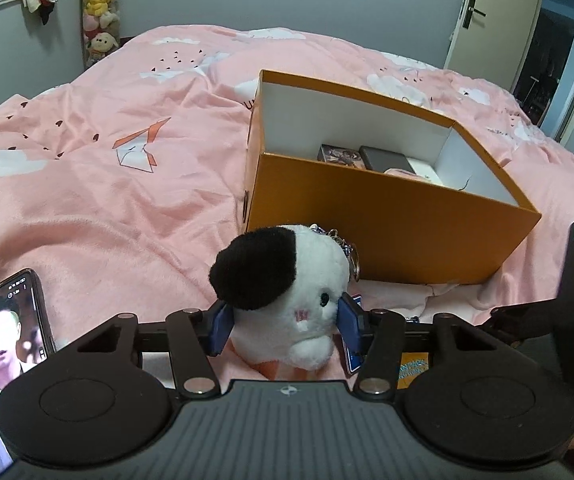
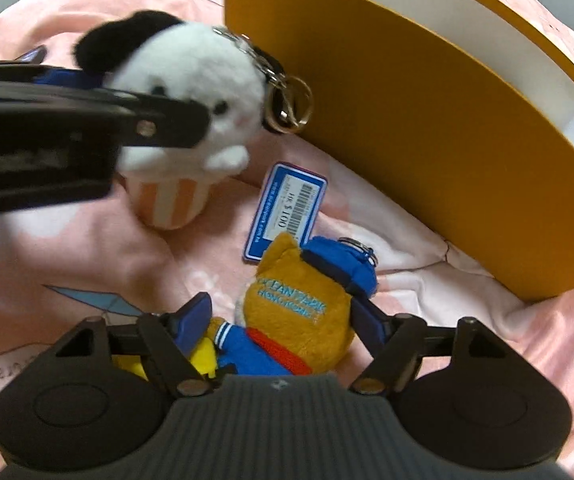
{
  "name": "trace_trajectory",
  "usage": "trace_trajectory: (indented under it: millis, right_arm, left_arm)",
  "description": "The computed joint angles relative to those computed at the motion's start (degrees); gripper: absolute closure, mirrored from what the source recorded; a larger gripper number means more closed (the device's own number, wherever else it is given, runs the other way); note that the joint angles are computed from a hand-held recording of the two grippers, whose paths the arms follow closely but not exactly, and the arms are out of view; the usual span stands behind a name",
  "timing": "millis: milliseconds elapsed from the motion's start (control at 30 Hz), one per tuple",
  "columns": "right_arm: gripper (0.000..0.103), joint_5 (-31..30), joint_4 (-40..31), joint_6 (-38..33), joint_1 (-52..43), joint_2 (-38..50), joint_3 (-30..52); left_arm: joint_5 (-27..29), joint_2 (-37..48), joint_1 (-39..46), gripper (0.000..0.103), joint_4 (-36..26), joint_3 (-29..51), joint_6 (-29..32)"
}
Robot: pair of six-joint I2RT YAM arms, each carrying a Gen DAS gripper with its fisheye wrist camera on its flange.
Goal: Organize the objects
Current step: 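Grasp the brown-yellow bear plush with the right tool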
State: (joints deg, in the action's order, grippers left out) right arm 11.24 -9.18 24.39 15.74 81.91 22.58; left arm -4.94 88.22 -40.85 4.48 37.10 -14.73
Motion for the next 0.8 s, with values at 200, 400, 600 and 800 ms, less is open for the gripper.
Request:
trace_trajectory:
  millis: [200, 400, 600, 800]
  right_arm:
    - [0.034, -3.9, -5.35, 2.16, -6.87, -12.96, -4.73]
    - [0.041, -2.25, -16.8, 0.32, -12.84, -28.9, -7.28]
    - [0.049, -13.16, -17.85, -0.7, -23.61, -33.29, -9.6]
    - [0.05, -9.99, -19.13, 4.27, -16.85, -34.93, -8.8]
  left_arm:
    - [1.53, -2.81, 0.08, 0.042, -1.96, -0.42, -0.37]
    - [5.75, -5.43, -1.01, 0.042, -7.28, 1.19, -1.79]
    - [9.98, -1.06, -2.0, 0.042, -12.88, 5.38, -4.39]
    - [10.33, 4.83, -1.18, 0.042, -11.27, 6.23, -6.53]
